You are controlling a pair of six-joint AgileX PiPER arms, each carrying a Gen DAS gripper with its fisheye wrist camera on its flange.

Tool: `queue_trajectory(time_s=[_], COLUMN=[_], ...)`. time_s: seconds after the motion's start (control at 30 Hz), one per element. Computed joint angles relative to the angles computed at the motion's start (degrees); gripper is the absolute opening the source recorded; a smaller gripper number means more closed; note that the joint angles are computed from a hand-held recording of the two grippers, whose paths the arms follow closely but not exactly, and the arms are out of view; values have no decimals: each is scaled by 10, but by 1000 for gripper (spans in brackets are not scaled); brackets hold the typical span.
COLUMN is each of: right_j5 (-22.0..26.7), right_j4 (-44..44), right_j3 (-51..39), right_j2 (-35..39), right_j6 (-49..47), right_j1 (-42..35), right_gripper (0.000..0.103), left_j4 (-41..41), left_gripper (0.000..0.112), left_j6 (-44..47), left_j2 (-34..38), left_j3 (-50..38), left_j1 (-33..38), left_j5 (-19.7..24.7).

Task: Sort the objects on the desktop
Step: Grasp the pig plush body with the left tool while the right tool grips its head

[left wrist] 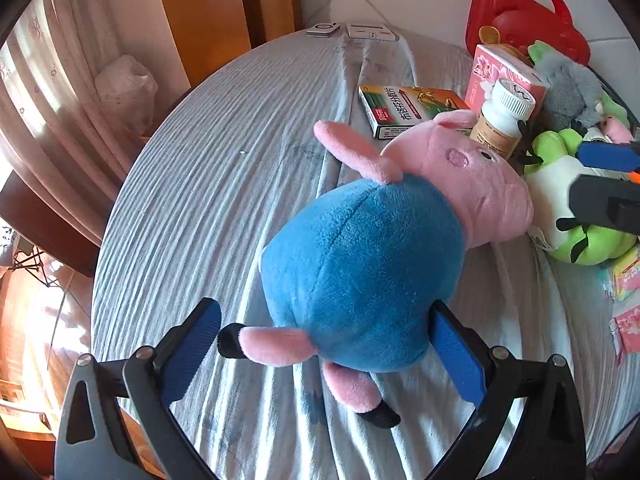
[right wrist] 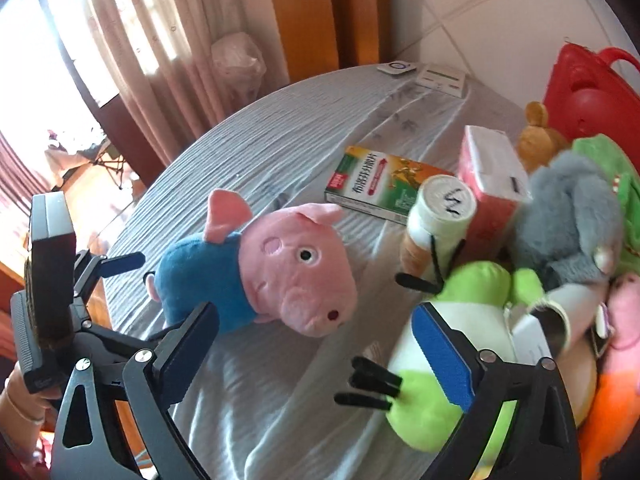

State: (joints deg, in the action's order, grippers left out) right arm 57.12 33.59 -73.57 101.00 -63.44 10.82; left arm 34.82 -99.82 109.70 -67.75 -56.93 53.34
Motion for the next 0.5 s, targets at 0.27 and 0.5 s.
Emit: queue_trajectory(time_s=[0.27,0.5], right_j5=[22,-9], right_j4=[-58,-27], right_j3=[-99,-66], right_j2=[153,131], right_j6=[68,33], right_j1=[58,61], right_gripper=[72,54], left_j4=[-17,-25], left_gripper=[103,73], left_j6=[5,26], left_j2=[-5,-11], left_j3=[10,4], left_j1=[31,38], left_j5=[-57,-72])
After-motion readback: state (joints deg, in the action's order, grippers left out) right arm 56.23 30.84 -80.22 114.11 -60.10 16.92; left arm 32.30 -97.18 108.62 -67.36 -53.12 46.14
